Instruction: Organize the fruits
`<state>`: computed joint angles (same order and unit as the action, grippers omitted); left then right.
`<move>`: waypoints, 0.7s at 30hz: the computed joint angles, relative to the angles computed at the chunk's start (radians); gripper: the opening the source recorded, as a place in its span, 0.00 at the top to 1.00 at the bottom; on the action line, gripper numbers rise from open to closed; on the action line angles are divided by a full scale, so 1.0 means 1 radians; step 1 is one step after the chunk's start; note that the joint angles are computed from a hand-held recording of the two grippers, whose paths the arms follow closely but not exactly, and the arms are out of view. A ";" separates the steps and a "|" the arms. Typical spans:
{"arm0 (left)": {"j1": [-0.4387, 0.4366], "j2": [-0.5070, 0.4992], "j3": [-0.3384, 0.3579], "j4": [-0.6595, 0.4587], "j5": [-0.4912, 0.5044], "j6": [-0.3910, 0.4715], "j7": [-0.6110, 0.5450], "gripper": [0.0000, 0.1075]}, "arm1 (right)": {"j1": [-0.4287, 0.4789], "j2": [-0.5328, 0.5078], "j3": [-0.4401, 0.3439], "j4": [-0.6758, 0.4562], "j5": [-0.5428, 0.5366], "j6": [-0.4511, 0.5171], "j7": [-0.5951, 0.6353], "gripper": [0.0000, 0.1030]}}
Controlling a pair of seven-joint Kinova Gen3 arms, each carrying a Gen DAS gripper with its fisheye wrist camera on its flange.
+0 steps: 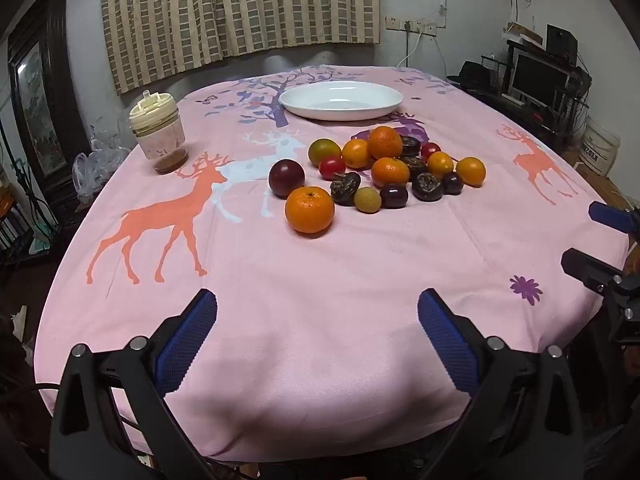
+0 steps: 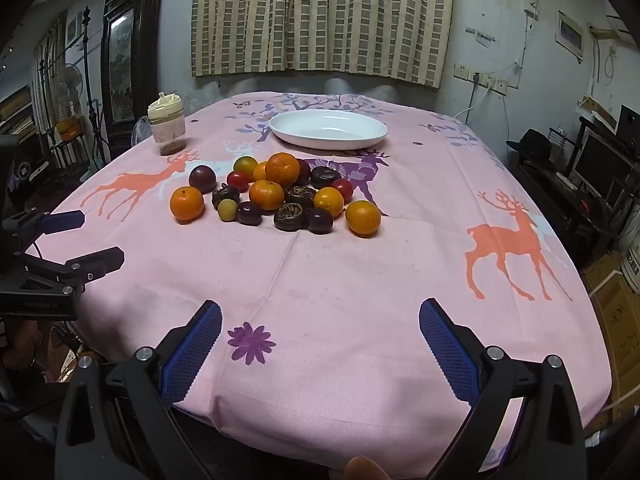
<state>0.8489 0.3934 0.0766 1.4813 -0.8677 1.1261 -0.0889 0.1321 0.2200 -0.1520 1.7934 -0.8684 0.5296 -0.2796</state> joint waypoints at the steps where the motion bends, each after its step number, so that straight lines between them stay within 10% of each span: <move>1: 0.000 -0.001 0.000 0.001 0.000 -0.001 0.001 0.08 | 0.001 -0.001 -0.002 0.003 -0.005 -0.006 0.007 0.04; 21: 0.005 0.014 -0.002 -0.010 -0.002 0.022 -0.005 0.08 | 0.000 0.000 0.001 0.002 -0.004 -0.004 0.006 0.04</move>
